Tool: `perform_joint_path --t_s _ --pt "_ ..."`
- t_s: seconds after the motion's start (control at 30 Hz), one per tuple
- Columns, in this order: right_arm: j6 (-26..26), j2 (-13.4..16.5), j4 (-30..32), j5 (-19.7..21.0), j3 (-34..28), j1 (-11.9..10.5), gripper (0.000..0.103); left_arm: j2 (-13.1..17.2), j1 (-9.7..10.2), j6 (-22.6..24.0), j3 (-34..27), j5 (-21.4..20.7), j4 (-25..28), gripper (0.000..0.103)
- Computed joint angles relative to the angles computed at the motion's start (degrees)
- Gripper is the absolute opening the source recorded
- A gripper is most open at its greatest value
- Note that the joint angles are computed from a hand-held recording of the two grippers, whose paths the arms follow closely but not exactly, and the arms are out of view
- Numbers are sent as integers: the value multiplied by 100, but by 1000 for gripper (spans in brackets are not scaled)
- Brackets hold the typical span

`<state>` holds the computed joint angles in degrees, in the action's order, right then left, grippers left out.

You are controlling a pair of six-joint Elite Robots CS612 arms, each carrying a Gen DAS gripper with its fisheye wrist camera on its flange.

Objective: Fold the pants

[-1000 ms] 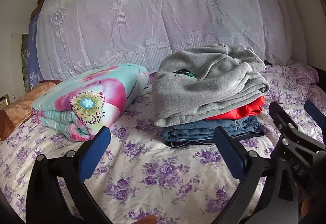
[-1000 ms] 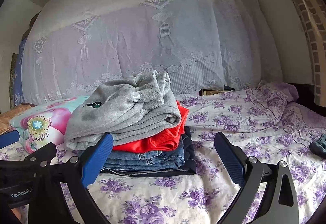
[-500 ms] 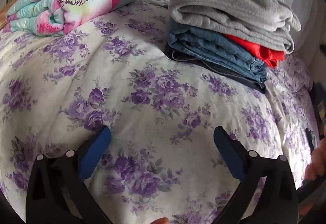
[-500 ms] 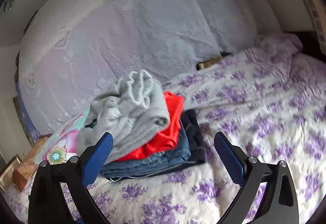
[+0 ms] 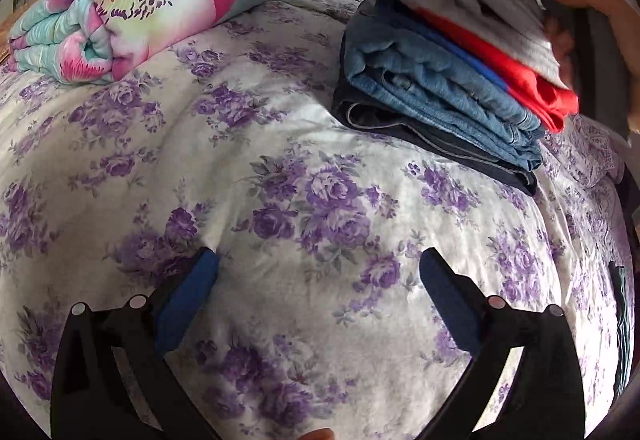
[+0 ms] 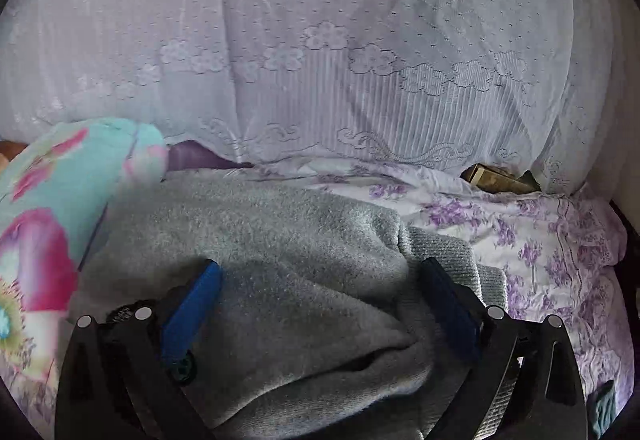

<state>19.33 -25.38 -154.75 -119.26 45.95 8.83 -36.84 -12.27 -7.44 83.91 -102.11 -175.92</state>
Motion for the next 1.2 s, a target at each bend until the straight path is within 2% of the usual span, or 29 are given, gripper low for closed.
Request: perform_joint_path --t_s 0.07,0.2,0.3,0.4,0.47,0.53,0.6,0.63,0.7,0.73,0.77,0.83,0.9,0.97,1.03,1.1,1.2 --pt "192 86 263 195 -184 -81 100 15 -7 27 -40 32 37 98" --pt "-89 258 244 133 -399 -69 100 39 -15 23 -98 55 74 98" --pt "-234 221 234 34 -339 -21 100 18 -19 -1 -59 35 32 98" --pt "-458 101 519 69 -314 12 100 17 -5 -32 -54 -17 10 98" --pt "-495 -43 300 69 -113 36 99 10 -5 -23 -33 -2 -2 98" --pt "-580 -211 -531 -4 281 73 99 6 -2 -26 -24 -6 -8 98" --pt "-584 -341 -1022 -118 563 89 99 5 3 -25 -20 -15 -12 98" --pt "-547 -373 -1019 -232 617 90 99 4 3 -20 -20 -12 -11 98" --pt "-238 -367 -408 -720 542 80 99 1 1 -9 -15 1 -8 98" --pt "-46 -381 -52 -691 535 33 99 1 0 -4 -11 7 -10 98" --pt "168 -398 449 -421 511 -45 99 -1 -2 0 -8 13 -12 98" --pt "709 -499 729 646 724 -278 99 -2 -2 -1 -6 11 -14 98" --pt "1495 -667 236 1576 1127 -485 100 -2 -4 -2 -5 13 -13 98" --pt "1658 -754 -213 1866 1367 -540 100 -6 -8 13 -5 28 -1 98" --pt "1459 -867 -864 1780 1677 -496 99 -1 -10 23 -15 21 10 98" --pt "1228 -1030 -1457 1498 2086 -393 99 2 -2 15 -22 -13 12 98" --pt "793 -1324 -2388 1196 2927 -204 99 4 14 2 -25 -70 0 98"
